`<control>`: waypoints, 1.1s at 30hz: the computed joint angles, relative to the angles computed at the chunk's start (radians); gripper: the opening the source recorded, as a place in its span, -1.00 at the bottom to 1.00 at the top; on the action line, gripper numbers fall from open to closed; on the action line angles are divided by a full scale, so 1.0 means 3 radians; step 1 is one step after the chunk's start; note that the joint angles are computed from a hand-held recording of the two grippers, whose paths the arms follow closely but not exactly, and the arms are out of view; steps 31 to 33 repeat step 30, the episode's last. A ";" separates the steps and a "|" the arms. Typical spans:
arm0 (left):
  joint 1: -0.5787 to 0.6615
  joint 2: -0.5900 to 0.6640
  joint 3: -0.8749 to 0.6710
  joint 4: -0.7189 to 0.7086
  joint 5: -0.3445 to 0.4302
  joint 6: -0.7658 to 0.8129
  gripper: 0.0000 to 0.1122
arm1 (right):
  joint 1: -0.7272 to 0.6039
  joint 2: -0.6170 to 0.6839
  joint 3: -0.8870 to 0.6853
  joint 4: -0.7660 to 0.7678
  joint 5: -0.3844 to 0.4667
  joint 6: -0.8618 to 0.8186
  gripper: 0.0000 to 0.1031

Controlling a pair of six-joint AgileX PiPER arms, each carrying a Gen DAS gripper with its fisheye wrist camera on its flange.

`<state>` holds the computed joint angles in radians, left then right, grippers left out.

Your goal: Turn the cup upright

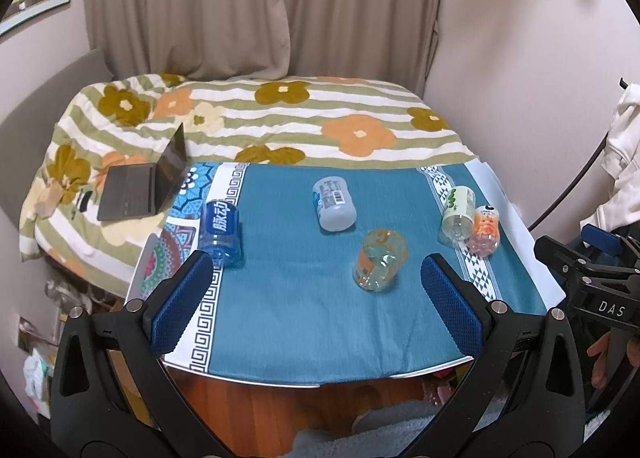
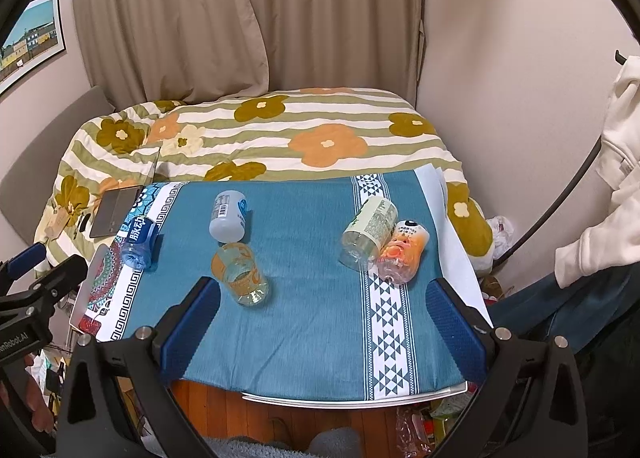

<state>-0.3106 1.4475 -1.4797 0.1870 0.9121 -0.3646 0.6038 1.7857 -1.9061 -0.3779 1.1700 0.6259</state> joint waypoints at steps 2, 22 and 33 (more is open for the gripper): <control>0.0006 0.0003 -0.0007 -0.0001 0.0004 0.0011 0.84 | 0.0001 0.0000 0.0001 -0.0004 0.0000 0.0002 0.99; 0.0013 0.0000 0.0015 0.0133 -0.0049 -0.0063 0.84 | -0.0011 0.0018 -0.0027 0.0007 0.0006 -0.0016 0.99; -0.0048 -0.0004 0.0033 0.0291 -0.0081 -0.0154 0.84 | -0.0026 0.0044 -0.0068 0.0013 0.0016 -0.0028 0.99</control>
